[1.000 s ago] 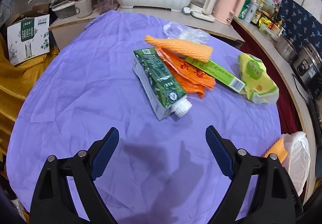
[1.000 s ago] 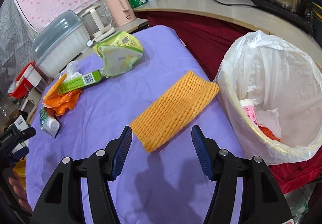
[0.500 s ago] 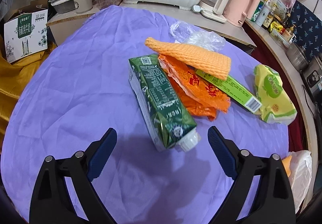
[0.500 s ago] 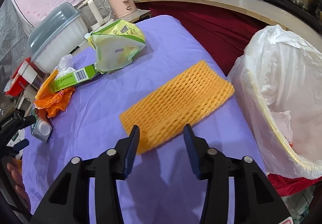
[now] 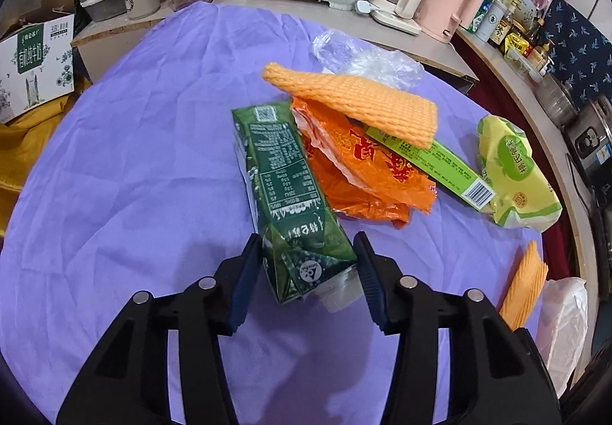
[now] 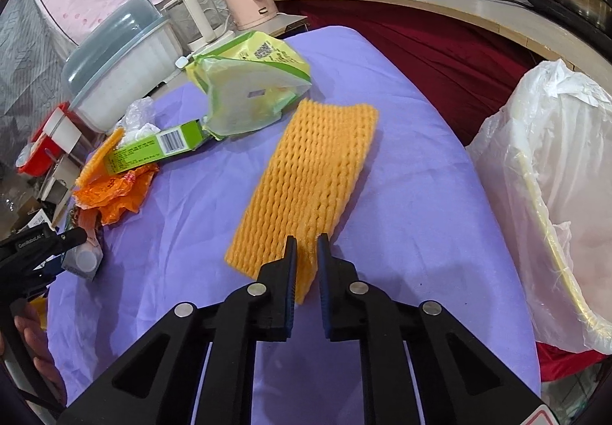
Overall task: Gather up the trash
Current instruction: 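Grasp the green milk carton with the left tool while the right tool lifts the orange foam sleeve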
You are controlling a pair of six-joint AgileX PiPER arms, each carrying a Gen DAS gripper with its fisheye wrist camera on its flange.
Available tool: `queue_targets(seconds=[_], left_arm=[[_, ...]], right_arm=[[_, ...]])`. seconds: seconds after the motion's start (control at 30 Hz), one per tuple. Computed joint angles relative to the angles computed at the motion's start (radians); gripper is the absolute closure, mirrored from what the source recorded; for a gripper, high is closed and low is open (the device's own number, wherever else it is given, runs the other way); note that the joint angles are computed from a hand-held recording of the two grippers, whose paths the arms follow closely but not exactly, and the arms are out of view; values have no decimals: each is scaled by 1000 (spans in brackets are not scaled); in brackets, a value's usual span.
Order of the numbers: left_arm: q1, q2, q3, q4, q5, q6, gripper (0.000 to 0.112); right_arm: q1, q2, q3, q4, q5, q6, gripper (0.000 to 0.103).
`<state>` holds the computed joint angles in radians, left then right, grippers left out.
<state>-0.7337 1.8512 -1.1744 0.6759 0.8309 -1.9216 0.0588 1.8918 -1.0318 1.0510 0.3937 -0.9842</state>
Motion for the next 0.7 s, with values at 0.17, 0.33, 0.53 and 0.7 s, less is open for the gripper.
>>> queue_targets(seconds=[0.17,0.33,0.53,0.7], left_arm=[[-47,-35,20,6,38,-31,66],[-113,-66,11,13,91,-47,67],[-215,-56,-48,9,160,-41,67],[-267,-16,-96,-8,167,-27,67]], right_arm=[[-1,-61,47,49,18,-62,98],[-7,-143,104,85,30,-118,101],[-32,-207,174,90,61,-144,102],[-17,-198,205,62,24,-140,87]])
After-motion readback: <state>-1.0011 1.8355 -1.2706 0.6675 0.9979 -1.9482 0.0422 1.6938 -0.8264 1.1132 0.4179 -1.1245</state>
